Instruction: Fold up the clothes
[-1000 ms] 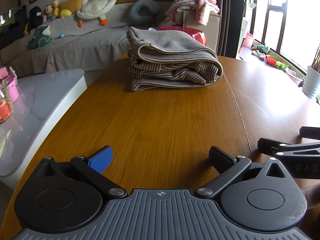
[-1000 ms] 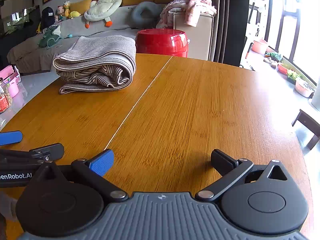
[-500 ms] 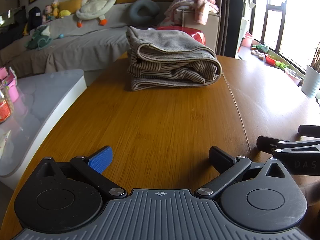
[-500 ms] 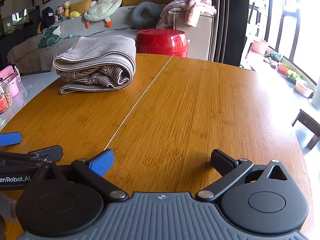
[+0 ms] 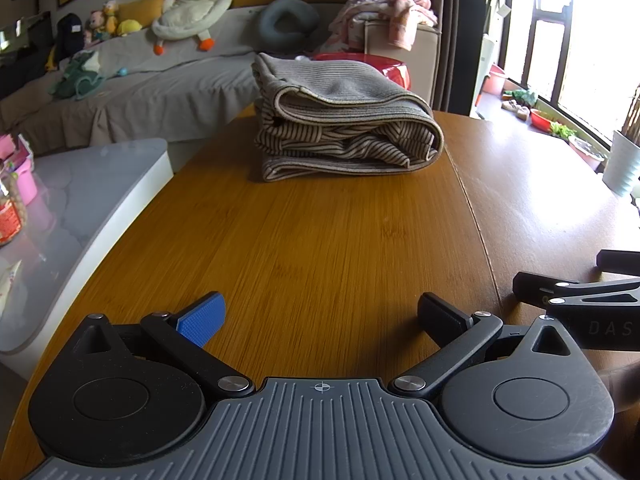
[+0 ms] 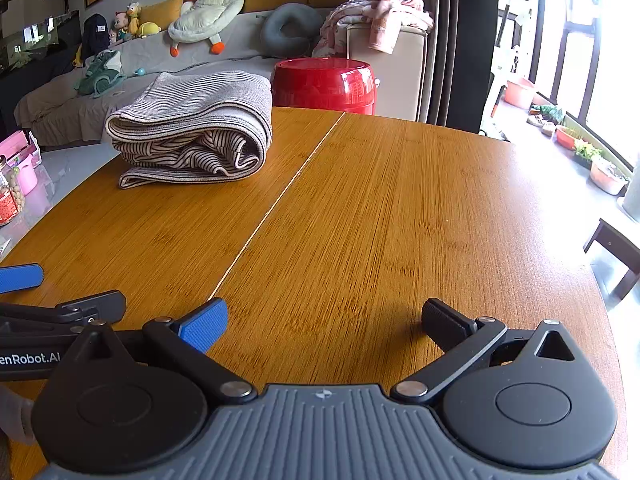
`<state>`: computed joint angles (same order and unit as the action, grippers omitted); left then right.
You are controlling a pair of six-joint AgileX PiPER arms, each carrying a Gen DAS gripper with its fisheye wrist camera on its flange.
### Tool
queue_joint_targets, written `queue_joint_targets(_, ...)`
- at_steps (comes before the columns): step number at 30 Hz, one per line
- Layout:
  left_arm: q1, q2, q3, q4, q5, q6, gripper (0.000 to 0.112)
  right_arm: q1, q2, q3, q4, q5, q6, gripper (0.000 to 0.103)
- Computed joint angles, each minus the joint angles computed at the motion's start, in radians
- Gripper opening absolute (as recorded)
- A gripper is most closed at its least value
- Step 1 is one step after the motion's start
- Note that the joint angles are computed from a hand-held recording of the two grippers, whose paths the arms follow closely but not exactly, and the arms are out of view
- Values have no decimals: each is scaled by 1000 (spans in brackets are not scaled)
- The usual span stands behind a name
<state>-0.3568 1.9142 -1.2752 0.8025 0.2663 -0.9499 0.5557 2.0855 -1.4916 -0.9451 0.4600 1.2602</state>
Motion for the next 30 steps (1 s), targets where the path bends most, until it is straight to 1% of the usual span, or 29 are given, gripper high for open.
queue_joint_targets(10,0,0,1,5,-1,-4,103,0,2,-2,-1,1,0,103)
queue_joint_targets(30,4,14,-22,-29,4,27,103,4,6,-7,-3,5,7,103)
